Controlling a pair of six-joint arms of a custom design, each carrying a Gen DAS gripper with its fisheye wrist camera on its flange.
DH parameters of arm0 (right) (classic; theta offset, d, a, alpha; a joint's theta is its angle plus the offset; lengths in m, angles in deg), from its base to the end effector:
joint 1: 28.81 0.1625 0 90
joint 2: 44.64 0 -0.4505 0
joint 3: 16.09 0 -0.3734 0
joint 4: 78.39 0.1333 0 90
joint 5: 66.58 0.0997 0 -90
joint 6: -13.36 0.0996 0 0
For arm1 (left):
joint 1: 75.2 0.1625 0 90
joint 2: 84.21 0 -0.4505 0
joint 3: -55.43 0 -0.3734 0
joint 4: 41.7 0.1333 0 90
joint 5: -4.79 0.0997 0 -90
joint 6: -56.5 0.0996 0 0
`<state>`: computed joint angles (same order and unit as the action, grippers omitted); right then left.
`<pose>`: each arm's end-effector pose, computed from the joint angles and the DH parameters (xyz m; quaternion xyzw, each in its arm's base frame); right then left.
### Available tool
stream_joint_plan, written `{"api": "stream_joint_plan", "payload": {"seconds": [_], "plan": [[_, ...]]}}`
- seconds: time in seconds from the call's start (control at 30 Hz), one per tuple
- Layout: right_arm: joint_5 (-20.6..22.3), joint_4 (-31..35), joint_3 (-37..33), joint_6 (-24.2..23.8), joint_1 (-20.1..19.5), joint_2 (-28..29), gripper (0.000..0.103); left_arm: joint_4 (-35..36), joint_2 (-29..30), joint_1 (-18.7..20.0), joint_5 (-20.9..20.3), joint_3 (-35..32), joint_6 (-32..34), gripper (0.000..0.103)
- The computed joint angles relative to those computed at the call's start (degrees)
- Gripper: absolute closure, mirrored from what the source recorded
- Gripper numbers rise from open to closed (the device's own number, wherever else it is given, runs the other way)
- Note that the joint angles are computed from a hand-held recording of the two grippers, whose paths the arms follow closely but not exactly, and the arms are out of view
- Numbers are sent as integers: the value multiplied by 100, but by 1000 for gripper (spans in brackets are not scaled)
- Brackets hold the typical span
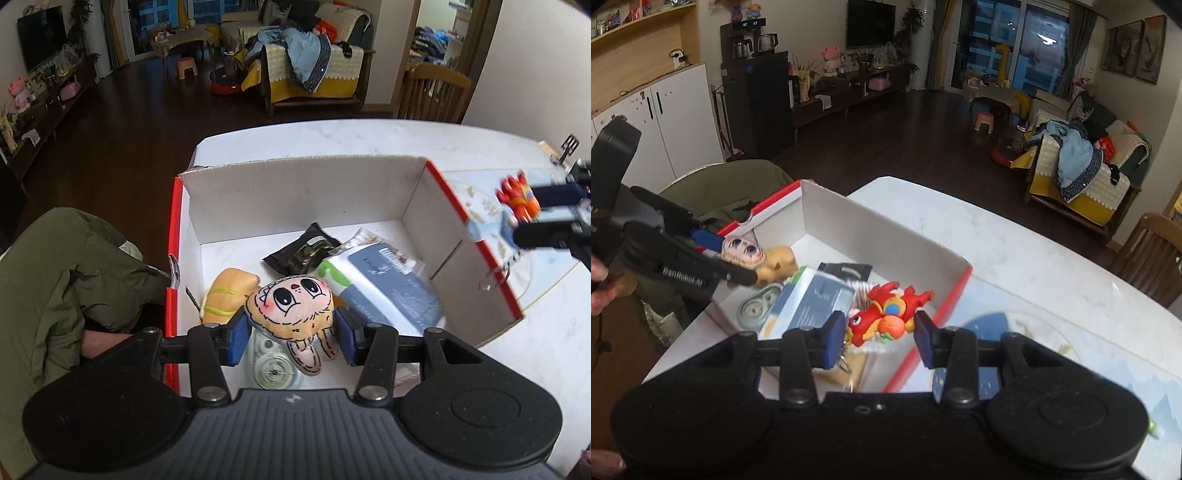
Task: Organize objects
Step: 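Lower the doll into the box with the left tool while the right tool lowers the keychain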
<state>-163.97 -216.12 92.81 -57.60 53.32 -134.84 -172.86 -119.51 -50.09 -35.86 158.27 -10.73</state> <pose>0.0526 -0.4991 0.4553 0.4917 -0.8318 0.1536 0.2070 -0.4282 -0.4314 -0.0247 0.0772 0.8865 -0.2874 0.3544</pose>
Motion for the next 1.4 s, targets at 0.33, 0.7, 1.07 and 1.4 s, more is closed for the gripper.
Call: {"api": "stream_joint_plan", "payload": {"seconds": [0.33,0.7,1.07,1.4], "plan": [[-631,-1074,16,277,265,963,63,437,242,358,-196,-409,507,55],[-1020,-1430,48,405,227,1427,63,541,481,576,-573,-651,921,55],[-1011,-1206,-36,488,208,1424,63,432,485,668,-880,-650,934,46],[-700,-859,-157,588,157,1163,62,593,384,411,-681,-550,681,31]]}}
